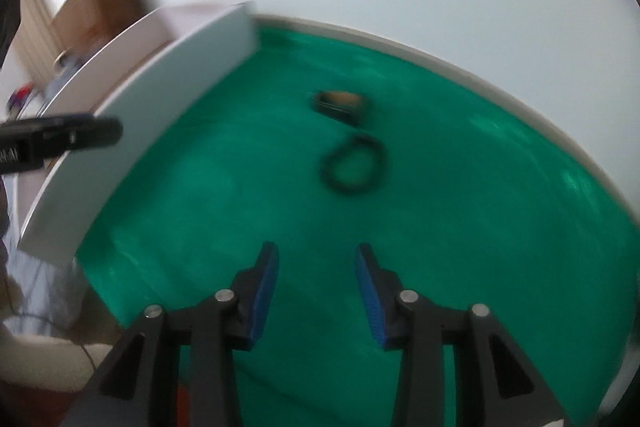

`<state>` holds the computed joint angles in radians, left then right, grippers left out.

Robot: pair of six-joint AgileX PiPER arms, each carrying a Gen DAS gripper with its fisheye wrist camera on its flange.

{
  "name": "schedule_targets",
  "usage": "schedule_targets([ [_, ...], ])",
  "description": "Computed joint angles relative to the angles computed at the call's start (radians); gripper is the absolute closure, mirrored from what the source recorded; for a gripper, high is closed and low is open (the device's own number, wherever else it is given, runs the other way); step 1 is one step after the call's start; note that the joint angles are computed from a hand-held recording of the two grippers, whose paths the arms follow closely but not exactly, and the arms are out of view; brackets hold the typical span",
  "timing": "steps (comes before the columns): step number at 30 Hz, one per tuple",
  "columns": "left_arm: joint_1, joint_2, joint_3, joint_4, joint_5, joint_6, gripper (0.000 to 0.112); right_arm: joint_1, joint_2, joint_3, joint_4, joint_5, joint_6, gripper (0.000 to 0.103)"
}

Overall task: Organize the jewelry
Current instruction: 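Move both grippers back over the black watch and black bead bracelet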

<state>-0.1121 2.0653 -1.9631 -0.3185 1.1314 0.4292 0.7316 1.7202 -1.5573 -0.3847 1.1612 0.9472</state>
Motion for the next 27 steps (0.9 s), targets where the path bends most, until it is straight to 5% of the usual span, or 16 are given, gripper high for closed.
schedule_targets([
  [4,-0.072,0.003,0.024,0.03,-0.021,0.002,0.026,-0.011,-0.097,0.133,0.002,0.008,0.098,0.063],
  [15,-0.139,0.03,0.017,0.073,-0.02,-0.019,0.025,-0.001,-0.138,0.202,0.008,0.041,0.146,0.055],
  [27,-0.106,0.139,-0.133,0.133,0.052,-0.064,0.025,-0.092,-0.143,0.263,0.13,-0.11,0.112,0.055],
])
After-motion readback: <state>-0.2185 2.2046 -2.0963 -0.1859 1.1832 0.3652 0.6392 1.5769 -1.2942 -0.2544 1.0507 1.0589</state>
